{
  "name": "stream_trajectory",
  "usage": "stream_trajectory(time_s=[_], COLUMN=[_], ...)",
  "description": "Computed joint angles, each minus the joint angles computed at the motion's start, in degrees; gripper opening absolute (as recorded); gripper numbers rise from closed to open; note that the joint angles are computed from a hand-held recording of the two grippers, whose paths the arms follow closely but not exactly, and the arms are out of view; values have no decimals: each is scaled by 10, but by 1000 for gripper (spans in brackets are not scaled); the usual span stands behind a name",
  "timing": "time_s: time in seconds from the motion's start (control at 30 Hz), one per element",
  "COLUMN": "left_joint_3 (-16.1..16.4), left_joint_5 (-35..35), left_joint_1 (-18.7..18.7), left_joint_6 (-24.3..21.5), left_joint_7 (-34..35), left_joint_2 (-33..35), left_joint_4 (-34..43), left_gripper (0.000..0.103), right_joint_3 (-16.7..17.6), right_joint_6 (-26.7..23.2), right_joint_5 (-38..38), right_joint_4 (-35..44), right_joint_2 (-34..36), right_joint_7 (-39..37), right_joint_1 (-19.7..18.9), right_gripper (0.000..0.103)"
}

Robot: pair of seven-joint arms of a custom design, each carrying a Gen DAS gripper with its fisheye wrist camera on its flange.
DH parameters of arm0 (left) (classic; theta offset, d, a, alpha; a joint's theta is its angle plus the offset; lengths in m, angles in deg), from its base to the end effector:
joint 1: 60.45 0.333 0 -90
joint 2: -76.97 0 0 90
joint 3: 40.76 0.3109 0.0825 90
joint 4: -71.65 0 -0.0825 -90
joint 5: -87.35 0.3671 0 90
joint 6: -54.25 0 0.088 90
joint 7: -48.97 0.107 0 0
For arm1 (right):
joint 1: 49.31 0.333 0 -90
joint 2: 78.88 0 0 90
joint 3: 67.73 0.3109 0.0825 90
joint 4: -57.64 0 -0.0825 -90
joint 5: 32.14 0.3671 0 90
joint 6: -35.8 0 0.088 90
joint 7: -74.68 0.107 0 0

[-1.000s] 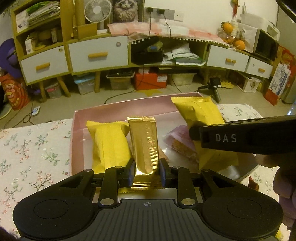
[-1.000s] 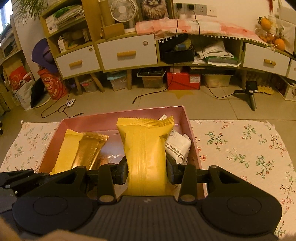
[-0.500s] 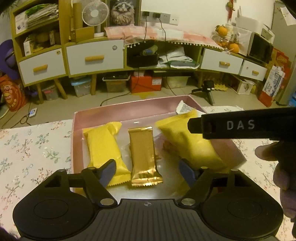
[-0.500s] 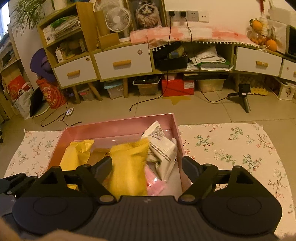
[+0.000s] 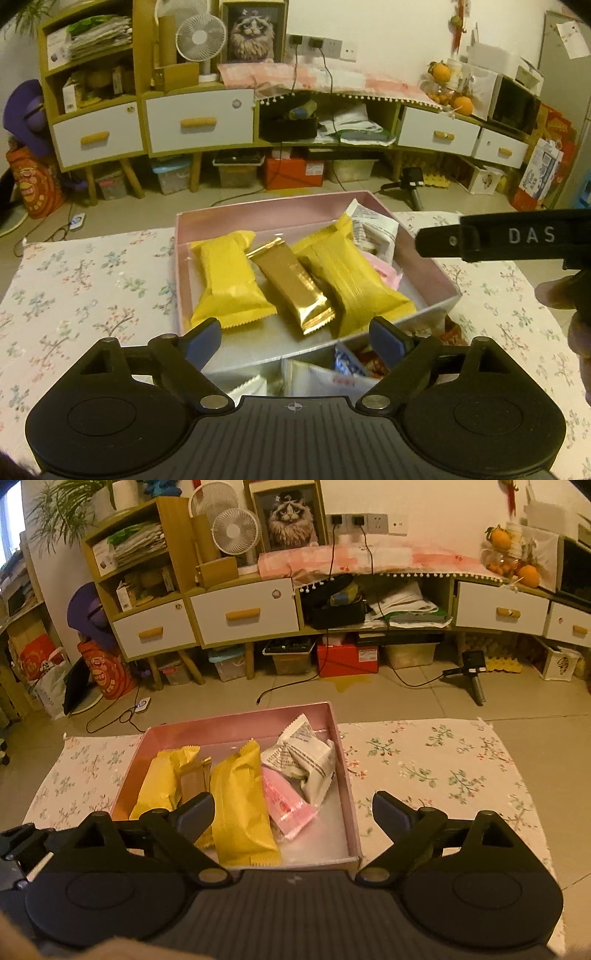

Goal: Organize snacks
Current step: 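Open both tools to release the snacks into the box, then withdraw both tools and reach toward the remaining snacks on the table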

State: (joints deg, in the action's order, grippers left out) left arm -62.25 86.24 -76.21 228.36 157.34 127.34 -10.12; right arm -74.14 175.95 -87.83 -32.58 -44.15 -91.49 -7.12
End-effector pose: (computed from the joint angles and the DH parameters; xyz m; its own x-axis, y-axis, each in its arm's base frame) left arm 0.6525 -0.3872 0.2903 -0.6711 -0.7377 0.0729 -0.5468 0.4262 -0.7207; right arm 0.5657 0.4230 0.3212 -0.3961 -0.9101 -0.1214 -0.6117 0.3602 -0.7043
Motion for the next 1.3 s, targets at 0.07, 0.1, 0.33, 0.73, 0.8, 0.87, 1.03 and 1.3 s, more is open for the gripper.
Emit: stream_trajectory(time_s=[0.07,0.1,0.33,0.73,0.8,0.87,1.03,1.3], left_joint_3=[-9,-12,-22,-63,-77,-85,-105,-104], left_joint_5=[-3,-3,8,34,41,49,69,111], left_joint_1=[11,16,40,102,120,132,165,187], left_joint_6=[11,19,53,95,100,108,127,160], left_joint_7=[2,3,4,8,10,12,8,-6], left_joint_2=[-14,-22,-65,-123,-128,-134,-134,-117], left_joint_4=[-26,-41,-126,-249,-266,-282,-313,-338], left_gripper=[90,91,92,93,96,96,97,99], right_joint_3=[2,4,22,51,54,57,57,67], right_joint_6=[-10,-14,-54,-88,-85,-82,-72,-88], right_joint_5=[1,1,0,2,-1,-3,-22,-44], right_joint_4=[-5,-10,-29,-49,-54,-59,-84,-127], right_joint_2=[-5,-10,-27,-45,-46,-48,-54,-65], right_joint_7=[-3,-5,-26,-32,-31,-31,-5,34], right_joint_1=[4,6,15,31,34,37,46,49], right_gripper=[92,93,95,98,98,99,100,102])
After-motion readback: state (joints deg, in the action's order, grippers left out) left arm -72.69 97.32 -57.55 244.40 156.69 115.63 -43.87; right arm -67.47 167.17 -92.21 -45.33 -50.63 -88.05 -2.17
